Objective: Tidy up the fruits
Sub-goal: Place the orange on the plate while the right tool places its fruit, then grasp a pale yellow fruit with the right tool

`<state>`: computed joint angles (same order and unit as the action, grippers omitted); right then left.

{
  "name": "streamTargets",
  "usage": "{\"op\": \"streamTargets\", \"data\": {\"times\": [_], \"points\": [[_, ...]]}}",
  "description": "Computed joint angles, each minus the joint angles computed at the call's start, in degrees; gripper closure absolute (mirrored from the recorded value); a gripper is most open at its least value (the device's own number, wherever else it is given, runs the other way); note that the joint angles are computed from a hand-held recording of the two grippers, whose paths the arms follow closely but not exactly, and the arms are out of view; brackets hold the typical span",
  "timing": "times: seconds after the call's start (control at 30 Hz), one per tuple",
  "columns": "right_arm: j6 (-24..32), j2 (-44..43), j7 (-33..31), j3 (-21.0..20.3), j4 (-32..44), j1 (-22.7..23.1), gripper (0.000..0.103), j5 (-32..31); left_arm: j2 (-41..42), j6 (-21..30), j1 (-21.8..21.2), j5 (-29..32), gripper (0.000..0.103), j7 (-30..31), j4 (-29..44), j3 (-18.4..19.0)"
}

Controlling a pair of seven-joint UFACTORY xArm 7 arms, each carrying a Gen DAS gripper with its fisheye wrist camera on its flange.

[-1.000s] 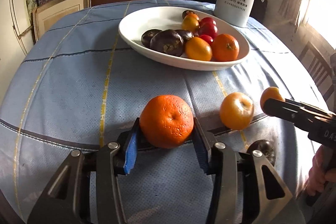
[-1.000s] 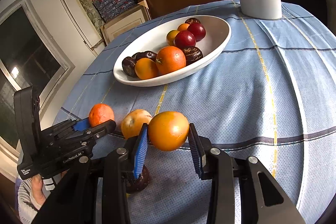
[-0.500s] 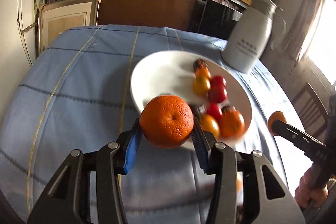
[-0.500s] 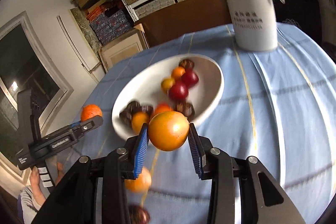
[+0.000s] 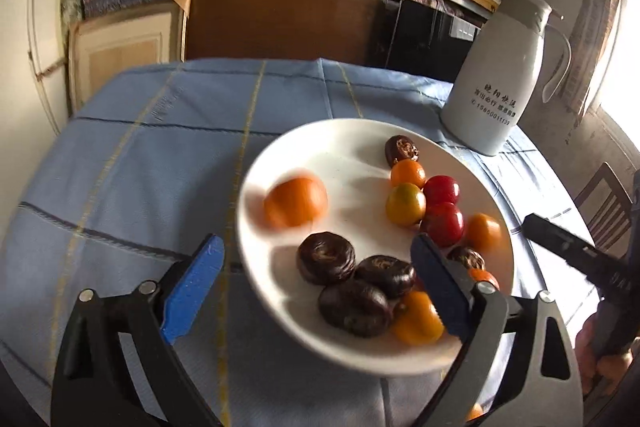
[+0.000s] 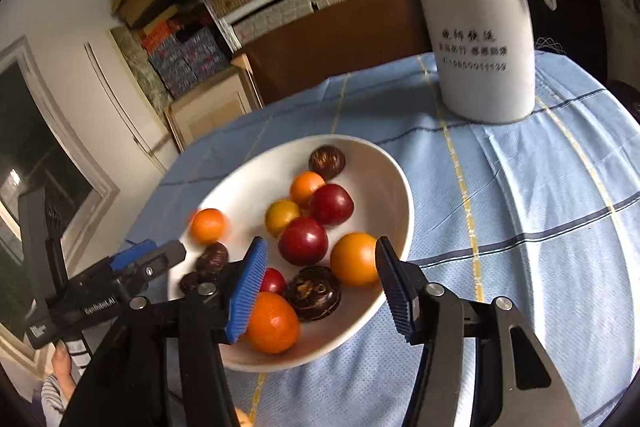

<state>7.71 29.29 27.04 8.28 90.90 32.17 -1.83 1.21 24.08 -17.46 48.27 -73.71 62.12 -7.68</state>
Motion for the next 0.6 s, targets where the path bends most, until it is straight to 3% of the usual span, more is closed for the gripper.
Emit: {"op": "streamTargets", "data": {"times": [0.07,0.17,0.33,0.43,0.6], "points": [[-2.4,-2.0,0.1,0.4,-3.2,-0.3,0.038,0.4,-3.1,1.8,-0.5,4.7,0.005,-5.5,-2.8,-0.8],[-6.1,-5.1,-0.5,2.5,-9.2,-1.8,0.034,1.7,-5.9,4.3,-0.3,5.1,0.005,-8.1,-6.4,-2.8],[-7.4,-9.3,-2.5,7.4,-17.8,-4.7,0.032,4.5,-8.4,11.0,-1.1,-0.6,0.005,-7.2,-10.7,-5.9],[-9.0,-11.9,-3.3,7.7,-21.5,-3.8,0.027,4.5,-11.6,14.8,-1.6,-1.2,0.005,-9.6,-13.3,-7.7],[-9.5,-14.2,-3.8,6.4,-24.8,-0.5,0.025,2.8,-17.2,13.6,-2.2,-9.4,0.005,-9.2,-20.1,-8.7]]}}
